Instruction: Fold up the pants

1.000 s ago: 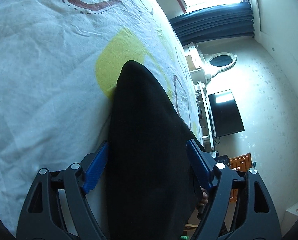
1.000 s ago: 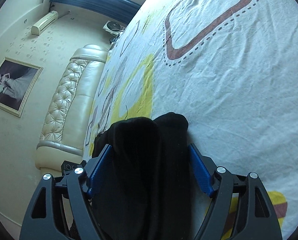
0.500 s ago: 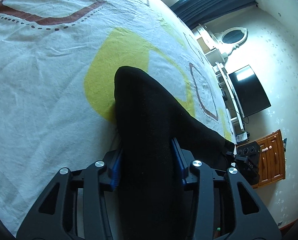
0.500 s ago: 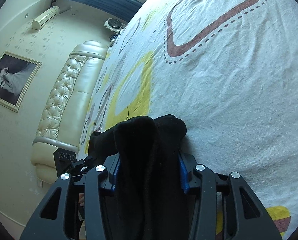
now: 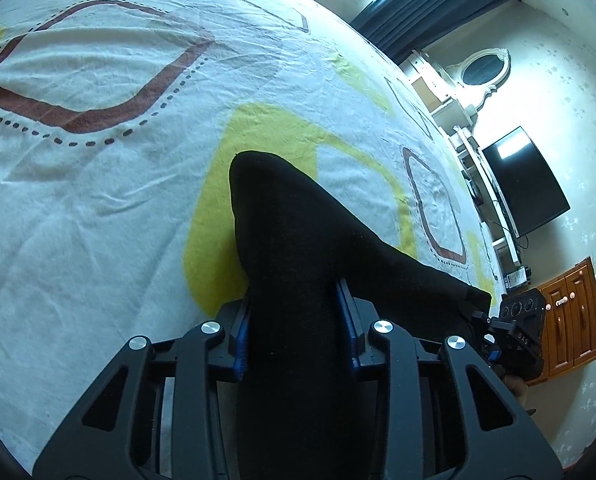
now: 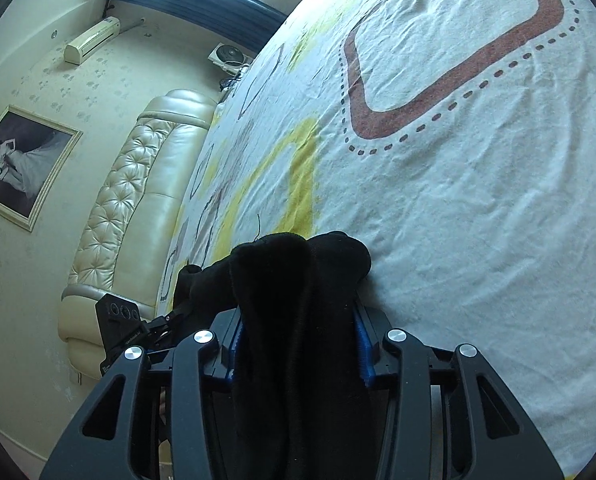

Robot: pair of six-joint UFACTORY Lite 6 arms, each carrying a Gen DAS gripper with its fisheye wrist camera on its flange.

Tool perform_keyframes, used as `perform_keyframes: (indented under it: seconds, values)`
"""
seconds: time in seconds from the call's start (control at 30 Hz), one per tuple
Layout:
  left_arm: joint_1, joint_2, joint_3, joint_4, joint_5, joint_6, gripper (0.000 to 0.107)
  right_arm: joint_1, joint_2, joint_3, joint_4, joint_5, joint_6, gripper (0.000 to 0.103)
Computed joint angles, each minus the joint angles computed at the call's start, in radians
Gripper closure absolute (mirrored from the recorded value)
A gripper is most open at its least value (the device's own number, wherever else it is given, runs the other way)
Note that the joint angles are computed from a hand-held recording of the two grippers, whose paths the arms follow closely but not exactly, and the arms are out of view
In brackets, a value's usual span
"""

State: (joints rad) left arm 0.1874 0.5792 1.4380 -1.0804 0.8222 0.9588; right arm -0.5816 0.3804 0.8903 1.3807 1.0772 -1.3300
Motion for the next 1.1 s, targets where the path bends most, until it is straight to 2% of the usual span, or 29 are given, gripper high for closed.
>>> perform_keyframes:
  seconds: [0.4,0.73,1.1]
  values:
    - [-0.016,0.206,0.324,0.112,0.015,-0.151,0.073,0.113,0.152,0.211,0.068,-0.044,0.076,0.06]
    - [-0.021,0.302,0.464,0.139,0.026,-0.196,0.072,0.143,0.212,0.282,0.104,-0.054,0.094,0.06]
    - [-0.033,0.463,0.722,0.219,0.083,-0.302,0.071,0.152,0.261,0.325,0.144,-0.049,0.102,0.06]
